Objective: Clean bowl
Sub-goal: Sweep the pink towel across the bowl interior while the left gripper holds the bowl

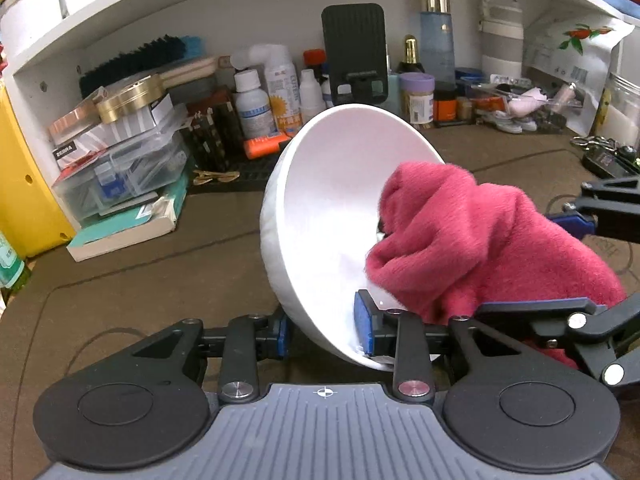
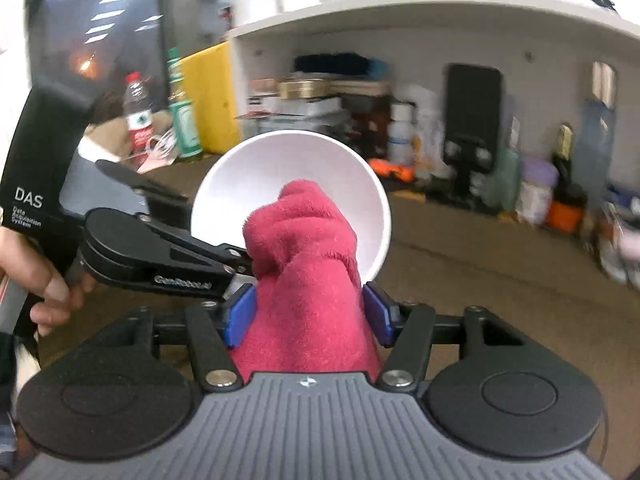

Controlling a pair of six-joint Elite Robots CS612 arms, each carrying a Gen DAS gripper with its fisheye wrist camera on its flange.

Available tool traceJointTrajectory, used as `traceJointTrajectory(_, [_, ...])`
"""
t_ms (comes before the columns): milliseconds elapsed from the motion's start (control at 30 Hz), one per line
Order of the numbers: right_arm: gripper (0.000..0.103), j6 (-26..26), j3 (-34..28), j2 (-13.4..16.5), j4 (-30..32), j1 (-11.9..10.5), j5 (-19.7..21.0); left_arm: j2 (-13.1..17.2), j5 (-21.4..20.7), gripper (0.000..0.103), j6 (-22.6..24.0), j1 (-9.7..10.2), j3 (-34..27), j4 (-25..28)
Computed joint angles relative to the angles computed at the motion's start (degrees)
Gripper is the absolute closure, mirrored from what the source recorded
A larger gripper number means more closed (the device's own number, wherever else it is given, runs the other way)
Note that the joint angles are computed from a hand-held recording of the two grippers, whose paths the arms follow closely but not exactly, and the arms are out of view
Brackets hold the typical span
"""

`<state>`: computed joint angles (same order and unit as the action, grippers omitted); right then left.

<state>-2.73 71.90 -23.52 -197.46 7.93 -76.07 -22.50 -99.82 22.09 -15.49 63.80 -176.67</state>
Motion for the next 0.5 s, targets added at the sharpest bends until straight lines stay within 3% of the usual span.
traceJointTrajectory(100, [0.039, -1.72, -0.09, -0.08, 2.86, -0.01, -0.31, -0.17, -0.34, 0.067, 1.16, 0.07, -0.28, 1.53])
traceJointTrajectory(167, [0.050, -2.60, -0.33, -0.33, 5.24, -0.32, 1.28, -0.24, -0.03, 0.066, 1.83, 0.07, -0.33, 1.84])
traceJointTrajectory(200, [0.066, -4.02, -0.17, -0.45, 4.62, -0.13, 1.08, -0.17, 0.08, 0.065, 1.67, 0.18, -0.63, 2.31])
traceJointTrajectory(267, [0.074, -6.07, 0.26, -0.77, 3.70, 0.06, 1.45, -0.05, -0.59, 0.065, 1.56, 0.46, -1.05, 3.07])
traceJointTrajectory(433, [0.076, 3.44, -0.82, -1.46, 6.13, -2.11, 12.59, -0.27, -0.36, 0.064, 4.50, 0.61, -0.43, 2.33])
traceJointTrajectory(500, [0.076, 6.40, -3.03, -0.98, 11.03, -2.51, 15.03, -0.42, 0.51, 0.064, 6.12, 0.32, 0.30, 0.89])
